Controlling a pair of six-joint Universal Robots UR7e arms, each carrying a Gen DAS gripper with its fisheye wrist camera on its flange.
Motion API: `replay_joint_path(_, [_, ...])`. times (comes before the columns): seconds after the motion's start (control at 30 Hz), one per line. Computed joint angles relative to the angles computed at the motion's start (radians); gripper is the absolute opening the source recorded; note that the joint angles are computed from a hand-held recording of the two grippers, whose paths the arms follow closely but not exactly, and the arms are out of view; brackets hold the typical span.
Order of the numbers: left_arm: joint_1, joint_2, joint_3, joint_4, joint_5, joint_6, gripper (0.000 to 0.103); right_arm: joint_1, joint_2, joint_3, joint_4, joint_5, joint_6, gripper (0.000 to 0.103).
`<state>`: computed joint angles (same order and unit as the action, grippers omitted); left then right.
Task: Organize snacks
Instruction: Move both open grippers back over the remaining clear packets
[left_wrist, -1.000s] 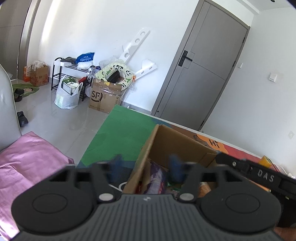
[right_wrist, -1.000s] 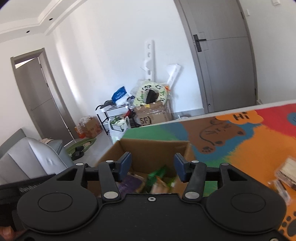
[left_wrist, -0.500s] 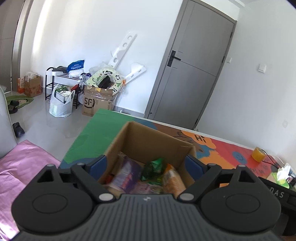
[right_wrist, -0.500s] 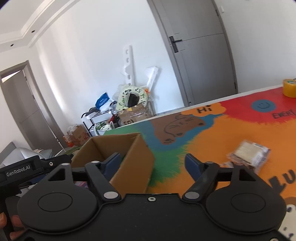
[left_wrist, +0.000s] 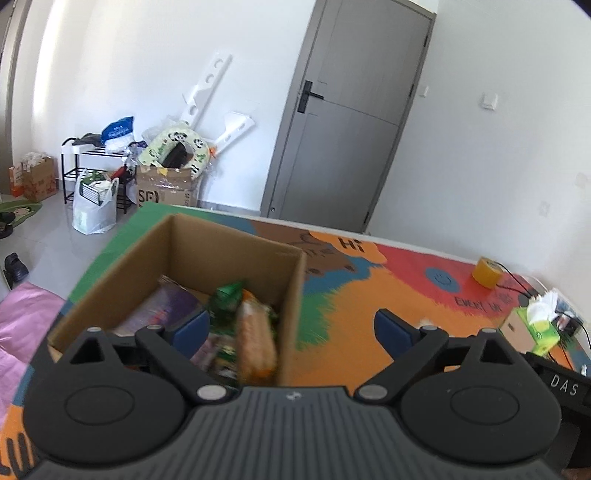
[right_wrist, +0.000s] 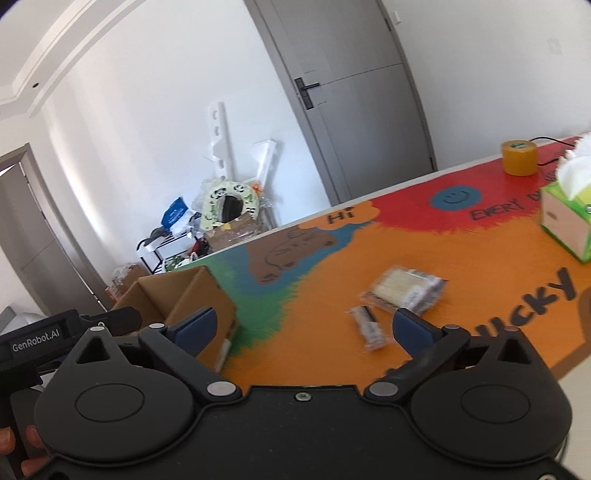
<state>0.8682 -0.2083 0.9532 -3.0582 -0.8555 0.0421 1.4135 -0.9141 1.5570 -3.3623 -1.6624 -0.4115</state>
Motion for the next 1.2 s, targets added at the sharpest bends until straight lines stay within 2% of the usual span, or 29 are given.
replay_joint_path(0.33, [-0.028,0.023,0.003,0.033,0.001,-0.024,0.095,-0.045,-0.065,0.050,0.016,0.027,0.013,0.103])
replay_joint_path(0.7, [-0.050,0.075,-0.056,0.077,-0.025,-0.022,0.095,-0.094,-0.108,0.078,0.025,0.048,0.041,0.103])
replay_joint_path(0.9, [-0.049,0.129,-0.140,0.116,-0.049,-0.024,0.095,-0.117,-0.113,0.068,0.026,0.036,0.049,0.102])
replay_joint_path(1.0, [-0.045,0.160,-0.190,0.146,-0.064,-0.034,0.095,-0.124,-0.106,0.051,0.041,0.030,0.048,0.097])
replay_joint_path(1.07, [-0.042,0.184,-0.233,0.175,-0.073,-0.037,0.095,-0.128,-0.101,0.038,0.049,0.030,0.057,0.093])
replay_joint_path(1.2, [-0.036,0.255,-0.357,0.248,-0.068,-0.042,0.093,-0.133,-0.087,0.010,0.065,0.033,0.059,0.091])
